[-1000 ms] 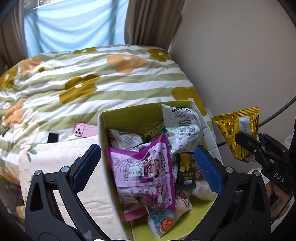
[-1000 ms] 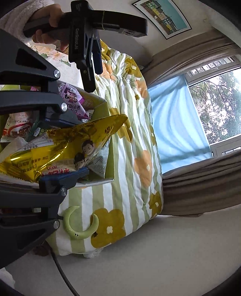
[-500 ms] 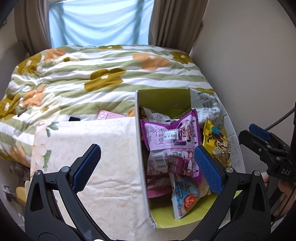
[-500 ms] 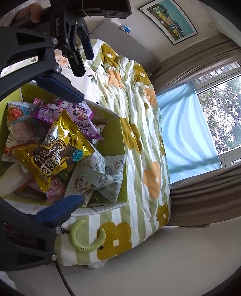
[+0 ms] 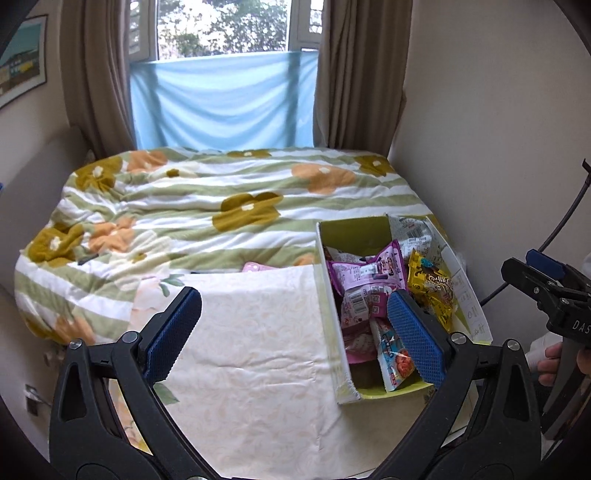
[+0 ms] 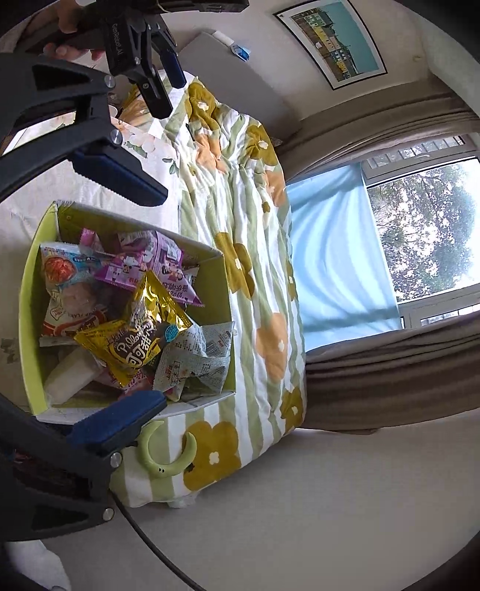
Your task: Organize snacks
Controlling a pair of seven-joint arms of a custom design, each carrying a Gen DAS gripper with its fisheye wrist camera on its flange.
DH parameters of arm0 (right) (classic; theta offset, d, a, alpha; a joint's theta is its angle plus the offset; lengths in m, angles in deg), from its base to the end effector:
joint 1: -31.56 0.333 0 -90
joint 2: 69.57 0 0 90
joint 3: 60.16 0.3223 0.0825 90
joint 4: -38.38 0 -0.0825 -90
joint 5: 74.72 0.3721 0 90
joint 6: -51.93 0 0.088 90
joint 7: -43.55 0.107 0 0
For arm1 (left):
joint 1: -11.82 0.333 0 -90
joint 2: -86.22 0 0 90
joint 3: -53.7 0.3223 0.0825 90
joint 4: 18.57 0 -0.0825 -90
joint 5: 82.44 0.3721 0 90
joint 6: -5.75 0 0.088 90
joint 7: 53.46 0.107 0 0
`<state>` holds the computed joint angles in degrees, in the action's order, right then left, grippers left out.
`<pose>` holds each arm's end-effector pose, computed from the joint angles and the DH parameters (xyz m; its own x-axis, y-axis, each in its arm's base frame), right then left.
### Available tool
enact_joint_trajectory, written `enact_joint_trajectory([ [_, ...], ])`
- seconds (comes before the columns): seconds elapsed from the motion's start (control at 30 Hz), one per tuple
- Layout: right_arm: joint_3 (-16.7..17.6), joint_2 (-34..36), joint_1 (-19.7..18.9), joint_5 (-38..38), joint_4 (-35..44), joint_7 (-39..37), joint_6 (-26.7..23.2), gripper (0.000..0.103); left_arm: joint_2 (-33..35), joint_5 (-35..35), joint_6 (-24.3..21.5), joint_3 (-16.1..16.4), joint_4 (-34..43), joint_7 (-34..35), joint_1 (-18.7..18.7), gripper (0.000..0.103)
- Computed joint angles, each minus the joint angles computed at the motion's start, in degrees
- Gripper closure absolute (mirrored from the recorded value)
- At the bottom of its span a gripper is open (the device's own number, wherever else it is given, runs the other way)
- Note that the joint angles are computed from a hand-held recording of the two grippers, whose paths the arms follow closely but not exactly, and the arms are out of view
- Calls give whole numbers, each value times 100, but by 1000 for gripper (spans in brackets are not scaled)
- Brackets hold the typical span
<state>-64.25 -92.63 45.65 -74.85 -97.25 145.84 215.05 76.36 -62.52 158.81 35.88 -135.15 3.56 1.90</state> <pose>0.4575 0.0760 0.5947 0.0420 -0.9810 -0.1894 -0.6532 0.1165 -0.7482 0.4728 -0.2745 0.6194 -0.1883 -0.9813 0.0398 -0.6556 0.0954 -0.7491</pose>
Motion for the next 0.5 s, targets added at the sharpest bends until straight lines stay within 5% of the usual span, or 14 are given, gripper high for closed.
enact_joint_trajectory([
  [0.27, 1235, -1206, -763, -1260, -591, 1772, -403, 1, -1837, 129, 391, -254, -1441, -110, 450, 1],
  [0.5, 1604, -1839, -679, -1977, -929, 2673, -855, 1, -2738, -492, 361, -423, -2190, 312, 524, 1],
])
